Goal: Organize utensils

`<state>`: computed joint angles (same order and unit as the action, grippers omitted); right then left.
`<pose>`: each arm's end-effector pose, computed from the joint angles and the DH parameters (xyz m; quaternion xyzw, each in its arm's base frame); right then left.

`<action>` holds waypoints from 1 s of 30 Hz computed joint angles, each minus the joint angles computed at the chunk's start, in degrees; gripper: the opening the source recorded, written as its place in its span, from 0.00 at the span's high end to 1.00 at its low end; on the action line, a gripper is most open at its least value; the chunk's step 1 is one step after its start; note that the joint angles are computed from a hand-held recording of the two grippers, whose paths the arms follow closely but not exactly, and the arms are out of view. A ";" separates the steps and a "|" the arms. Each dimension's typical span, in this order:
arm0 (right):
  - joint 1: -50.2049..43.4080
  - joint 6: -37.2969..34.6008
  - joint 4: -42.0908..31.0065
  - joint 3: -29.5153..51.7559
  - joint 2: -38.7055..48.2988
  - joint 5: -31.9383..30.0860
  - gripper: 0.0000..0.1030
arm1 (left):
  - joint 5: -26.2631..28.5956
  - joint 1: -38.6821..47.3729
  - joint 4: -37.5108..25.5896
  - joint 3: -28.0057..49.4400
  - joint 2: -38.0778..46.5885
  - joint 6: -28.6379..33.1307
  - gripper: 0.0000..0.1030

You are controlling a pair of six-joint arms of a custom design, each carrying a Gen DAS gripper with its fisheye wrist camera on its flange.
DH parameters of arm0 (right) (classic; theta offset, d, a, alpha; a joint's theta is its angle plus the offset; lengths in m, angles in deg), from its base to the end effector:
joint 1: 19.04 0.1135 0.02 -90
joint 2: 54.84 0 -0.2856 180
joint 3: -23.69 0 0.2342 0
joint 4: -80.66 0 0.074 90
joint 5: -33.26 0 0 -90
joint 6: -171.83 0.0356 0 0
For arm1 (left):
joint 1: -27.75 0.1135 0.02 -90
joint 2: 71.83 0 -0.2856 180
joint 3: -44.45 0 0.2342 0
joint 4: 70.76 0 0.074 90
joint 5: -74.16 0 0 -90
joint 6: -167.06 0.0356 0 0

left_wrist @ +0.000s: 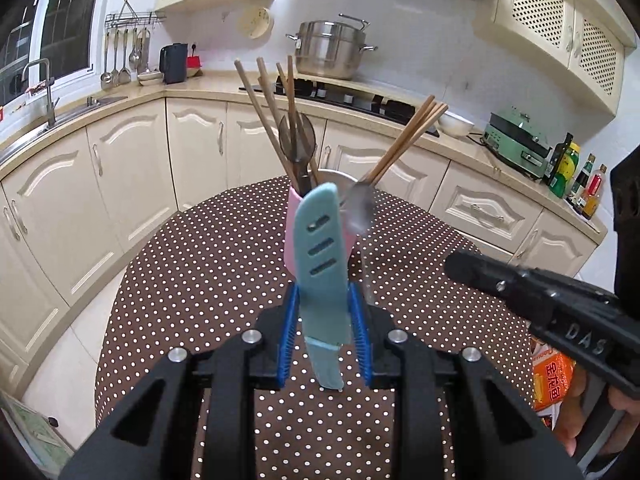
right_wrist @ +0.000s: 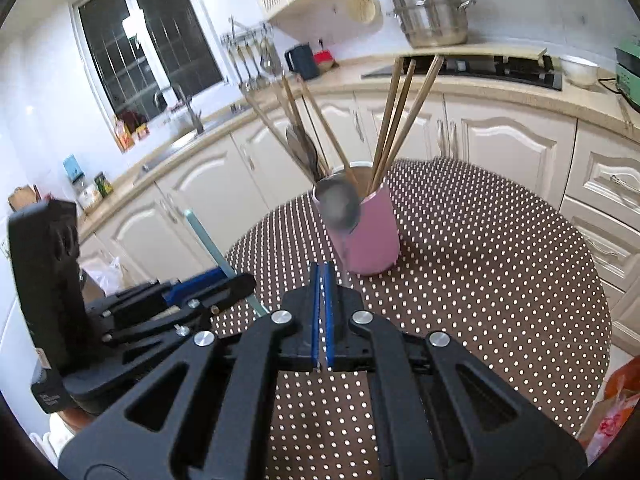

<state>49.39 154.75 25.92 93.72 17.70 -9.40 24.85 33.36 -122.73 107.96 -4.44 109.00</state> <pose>0.1057 0.1962 0.2932 0.1475 0.8736 0.1162 0.4489 0.2019 -0.0035 0.2777 0.3035 0.8495 -0.2261 0.3676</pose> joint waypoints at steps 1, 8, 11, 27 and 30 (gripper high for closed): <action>-0.63 0.52 -0.37 -0.09 0.37 -0.43 0.98 | 0.09 0.19 -0.13 0.18 0.23 -0.14 0.76; -7.08 1.83 2.82 -3.28 1.56 -7.08 0.97 | 0.27 0.53 -0.78 2.33 3.42 -0.53 0.76; -11.28 1.98 4.69 -5.48 1.97 -11.98 0.96 | 0.32 0.42 -1.29 3.71 5.33 -0.58 0.76; -30.66 -4.32 1.04 -2.13 14.03 -27.80 0.65 | -4.54 -7.18 2.75 8.28 13.16 -6.98 0.76; -32.62 -8.12 -2.18 2.43 18.20 -27.78 0.74 | -4.96 -7.96 3.55 8.42 13.87 -7.29 0.76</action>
